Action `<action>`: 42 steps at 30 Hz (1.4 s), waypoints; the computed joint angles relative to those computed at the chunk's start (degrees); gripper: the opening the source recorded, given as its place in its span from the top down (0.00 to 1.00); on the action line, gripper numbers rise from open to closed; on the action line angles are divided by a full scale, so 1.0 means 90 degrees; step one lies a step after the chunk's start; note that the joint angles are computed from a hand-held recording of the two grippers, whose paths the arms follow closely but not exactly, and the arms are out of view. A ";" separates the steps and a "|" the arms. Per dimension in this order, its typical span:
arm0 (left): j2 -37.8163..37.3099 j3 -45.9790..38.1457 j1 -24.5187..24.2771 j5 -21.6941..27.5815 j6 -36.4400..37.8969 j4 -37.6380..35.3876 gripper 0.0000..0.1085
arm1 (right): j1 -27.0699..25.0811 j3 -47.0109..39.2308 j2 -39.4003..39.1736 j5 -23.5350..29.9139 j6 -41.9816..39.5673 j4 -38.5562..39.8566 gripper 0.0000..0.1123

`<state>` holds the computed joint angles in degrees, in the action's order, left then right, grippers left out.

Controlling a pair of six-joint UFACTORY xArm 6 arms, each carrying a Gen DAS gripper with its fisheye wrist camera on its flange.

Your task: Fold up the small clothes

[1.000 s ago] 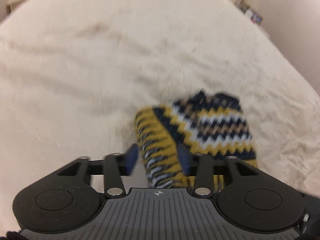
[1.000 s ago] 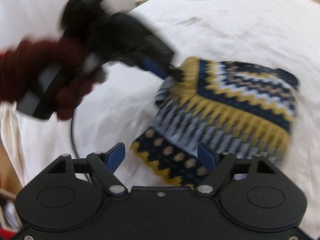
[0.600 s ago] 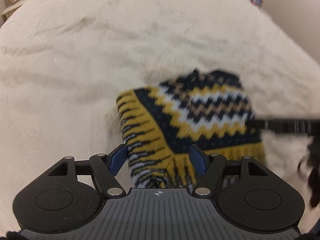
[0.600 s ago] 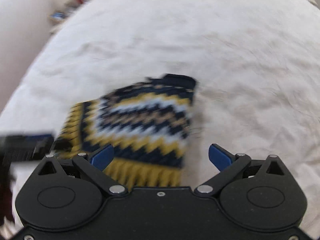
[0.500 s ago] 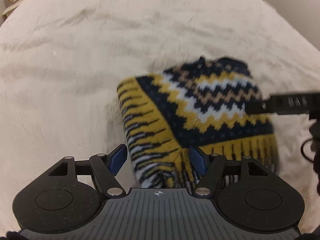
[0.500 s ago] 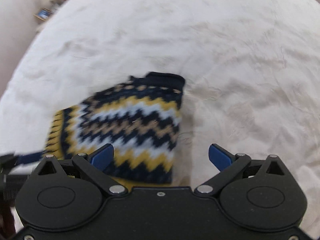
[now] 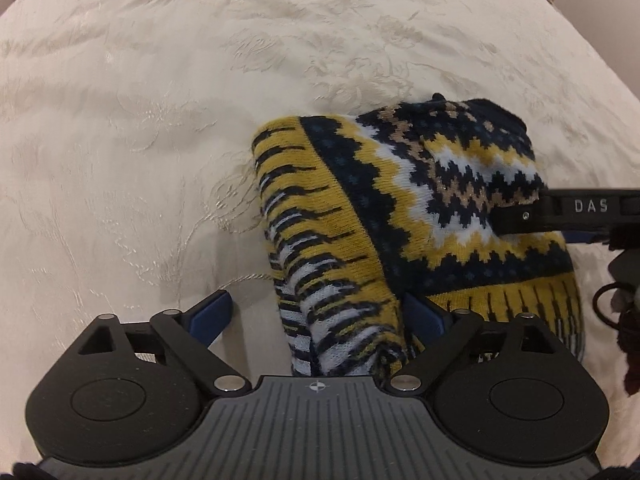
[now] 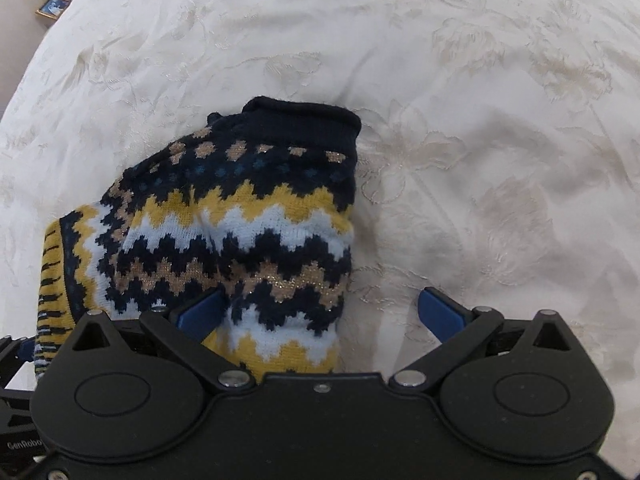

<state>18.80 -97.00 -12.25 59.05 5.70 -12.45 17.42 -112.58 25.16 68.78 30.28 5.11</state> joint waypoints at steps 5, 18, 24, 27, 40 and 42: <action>-0.0207 0.0174 0.0261 0.0282 0.0153 -0.0751 0.15 | -0.0196 0.0780 -0.0399 -0.0613 -0.0277 0.0456 0.09; -0.0376 0.0744 0.0532 0.0925 0.1104 -0.2533 0.15 | -0.0354 0.2967 -0.1643 -0.1714 -0.2102 0.2945 0.08; 0.0109 0.0243 0.0432 0.1126 0.1092 -0.2812 0.12 | -0.0599 0.3336 -0.1859 -0.1870 -0.2433 0.3699 0.08; 0.0028 0.0315 0.0550 0.1262 0.1053 -0.3131 0.51 | -0.0701 0.3569 -0.2061 -0.1919 -0.2542 0.3835 0.29; -0.2314 0.2445 -0.0263 0.1095 0.0066 -0.3168 0.62 | -0.1360 0.4099 -0.3660 -0.0009 -0.3549 0.3194 0.54; -0.2796 0.3023 -0.0608 0.0781 -0.0397 -0.2825 0.58 | -0.1557 0.4393 -0.4059 0.0417 -0.3735 0.3074 0.53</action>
